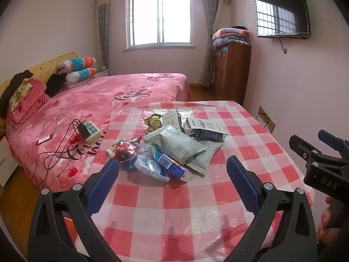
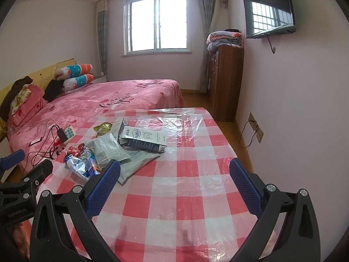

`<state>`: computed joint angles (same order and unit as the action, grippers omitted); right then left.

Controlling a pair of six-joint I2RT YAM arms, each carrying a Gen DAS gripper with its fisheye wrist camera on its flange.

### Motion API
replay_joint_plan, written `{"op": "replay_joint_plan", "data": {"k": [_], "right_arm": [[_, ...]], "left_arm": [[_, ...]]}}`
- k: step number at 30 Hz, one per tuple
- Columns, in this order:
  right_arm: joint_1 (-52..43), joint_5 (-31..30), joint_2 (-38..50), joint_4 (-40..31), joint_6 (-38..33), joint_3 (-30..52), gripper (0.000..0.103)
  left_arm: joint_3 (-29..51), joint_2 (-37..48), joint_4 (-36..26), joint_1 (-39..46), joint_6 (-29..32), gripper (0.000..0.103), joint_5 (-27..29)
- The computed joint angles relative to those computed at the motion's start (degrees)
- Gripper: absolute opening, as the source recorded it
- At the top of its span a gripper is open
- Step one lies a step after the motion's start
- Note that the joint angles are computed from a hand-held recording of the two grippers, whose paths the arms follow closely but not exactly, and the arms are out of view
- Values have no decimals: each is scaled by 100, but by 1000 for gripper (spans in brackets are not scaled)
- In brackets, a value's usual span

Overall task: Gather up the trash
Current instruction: 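Move both tools toward the trash pile on the checked table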

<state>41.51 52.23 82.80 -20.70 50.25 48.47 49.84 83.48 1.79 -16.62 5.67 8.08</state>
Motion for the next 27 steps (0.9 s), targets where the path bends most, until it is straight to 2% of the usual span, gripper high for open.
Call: {"op": "replay_joint_plan", "data": {"k": [27], "right_arm": [[-110, -242, 411, 192, -160, 110, 99]], "left_arm": [[19, 360, 65, 182, -41, 99, 186]]}}
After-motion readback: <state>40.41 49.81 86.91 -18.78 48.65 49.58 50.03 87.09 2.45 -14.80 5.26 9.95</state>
